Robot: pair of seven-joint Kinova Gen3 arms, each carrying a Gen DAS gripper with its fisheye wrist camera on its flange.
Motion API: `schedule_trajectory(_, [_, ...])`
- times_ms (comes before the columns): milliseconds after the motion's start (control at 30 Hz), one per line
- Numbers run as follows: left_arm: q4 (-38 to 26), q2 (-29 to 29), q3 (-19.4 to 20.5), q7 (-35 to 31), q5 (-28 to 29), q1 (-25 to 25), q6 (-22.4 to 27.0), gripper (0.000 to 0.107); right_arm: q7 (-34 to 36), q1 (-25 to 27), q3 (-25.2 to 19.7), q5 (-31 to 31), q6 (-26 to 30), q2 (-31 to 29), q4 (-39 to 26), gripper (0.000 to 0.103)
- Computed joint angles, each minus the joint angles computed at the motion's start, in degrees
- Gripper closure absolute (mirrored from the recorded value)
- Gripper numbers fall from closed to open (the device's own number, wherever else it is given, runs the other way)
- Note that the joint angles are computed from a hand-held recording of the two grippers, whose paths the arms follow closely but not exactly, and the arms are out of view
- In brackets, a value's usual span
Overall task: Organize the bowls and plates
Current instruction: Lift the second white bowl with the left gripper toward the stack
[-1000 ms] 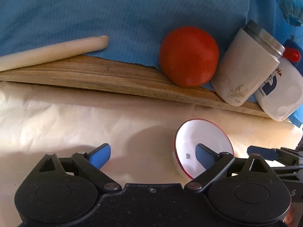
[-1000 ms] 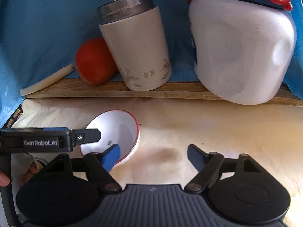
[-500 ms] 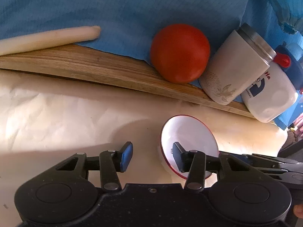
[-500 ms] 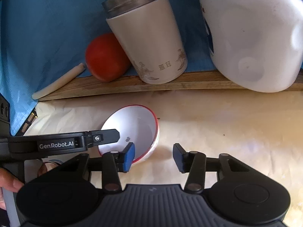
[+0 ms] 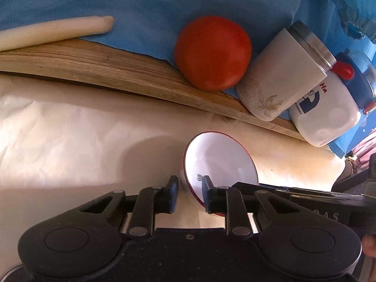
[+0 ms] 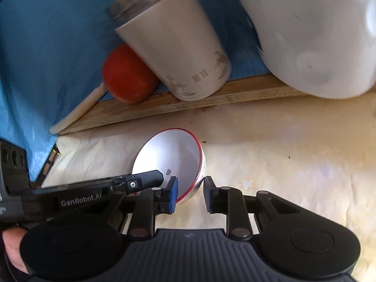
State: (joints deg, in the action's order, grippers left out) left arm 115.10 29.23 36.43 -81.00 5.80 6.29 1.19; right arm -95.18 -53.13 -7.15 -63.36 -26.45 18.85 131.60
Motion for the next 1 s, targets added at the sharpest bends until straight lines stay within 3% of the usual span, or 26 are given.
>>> schedule_trajectory(100, [-0.7,-0.5,-3.1,0.9,0.5,3.5,0.0,0.087,-2.7,0.7,-0.6,1.9,-0.1,-0.1,0.6,0.08])
schedule_trajectory(300, [-1.1,-1.5,-5.2,2.0,1.0,6.2,1.0,0.089,0.8,-1.1,0.0,-2.4,0.2,-1.0,0.6,0.084])
schedule_trajectory(667, [0.5,-3.8,-1.1,1.9,2.0,4.4,0.6,0.089,-0.4,-1.4,-4.1,-6.2,-2.8,-5.3,4.2,0.085])
schedule_trajectory(867, [1.1,-5.9,-0.8,2.5,2.1,5.8,0.4,0.089,6.1,-3.3,-7.4,-15.8,-6.4,-7.8,4.5,0.085])
schedule_trajectory(1000, [2.8,-7.6,2.9,2.5,2.0,3.0,0.2,0.089,8.8,-3.8,-10.7,-21.2,-9.2,-9.5,4.9,0.085])
